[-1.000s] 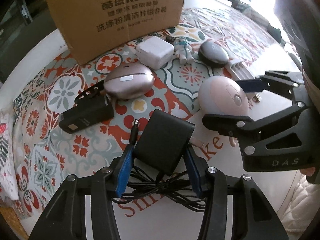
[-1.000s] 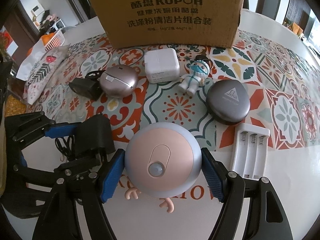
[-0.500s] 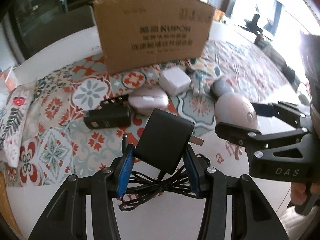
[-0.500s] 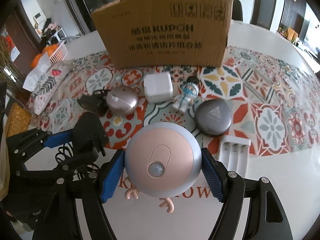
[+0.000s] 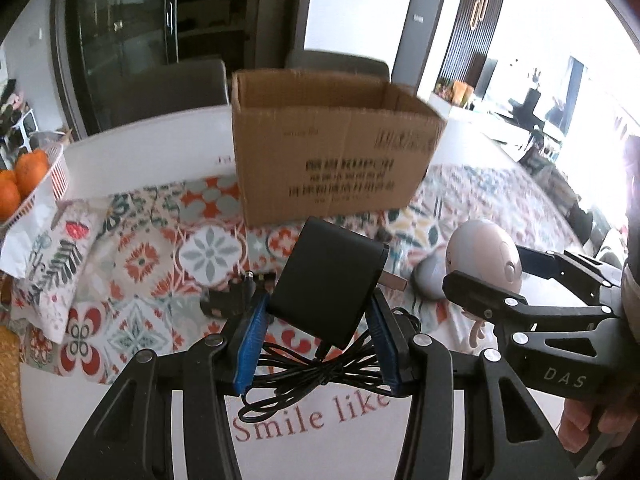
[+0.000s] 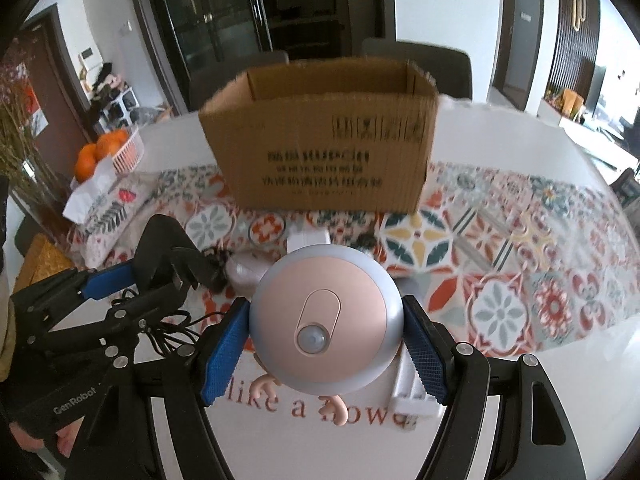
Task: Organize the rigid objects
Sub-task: 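Carry the adapter with the left tool into the box while the right tool carries the night light there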
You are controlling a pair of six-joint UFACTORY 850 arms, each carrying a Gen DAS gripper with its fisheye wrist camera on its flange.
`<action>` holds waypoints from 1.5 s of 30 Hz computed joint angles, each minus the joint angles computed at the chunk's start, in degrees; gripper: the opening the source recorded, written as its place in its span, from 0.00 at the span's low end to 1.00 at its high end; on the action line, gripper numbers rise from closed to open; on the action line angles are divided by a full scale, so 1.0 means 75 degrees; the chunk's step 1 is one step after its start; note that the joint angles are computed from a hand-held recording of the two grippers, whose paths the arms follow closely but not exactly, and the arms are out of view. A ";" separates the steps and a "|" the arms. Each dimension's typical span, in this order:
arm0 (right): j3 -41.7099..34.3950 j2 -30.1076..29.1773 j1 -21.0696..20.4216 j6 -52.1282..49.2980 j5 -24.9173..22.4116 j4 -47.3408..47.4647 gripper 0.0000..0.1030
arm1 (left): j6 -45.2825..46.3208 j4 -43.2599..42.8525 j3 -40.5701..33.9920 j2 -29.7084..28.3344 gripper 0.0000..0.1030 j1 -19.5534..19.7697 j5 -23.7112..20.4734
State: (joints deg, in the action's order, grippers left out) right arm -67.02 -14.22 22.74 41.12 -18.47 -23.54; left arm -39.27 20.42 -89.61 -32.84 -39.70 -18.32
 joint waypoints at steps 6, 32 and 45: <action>-0.0140 0.0162 -0.0005 0.1159 0.0111 -0.1350 0.73 | -0.0778 0.0860 -0.0298 0.0009 0.47 -0.0018 0.0051; -0.1851 -0.0368 -0.0351 0.2016 0.0163 -0.2748 0.73 | -0.0165 0.0810 -0.3147 -0.1178 0.47 0.0222 -0.0809; -0.3833 -0.1688 -0.0759 -0.1635 -0.0641 0.0589 0.73 | 0.1674 -0.0693 -0.7128 -0.3408 0.47 0.0462 -0.2853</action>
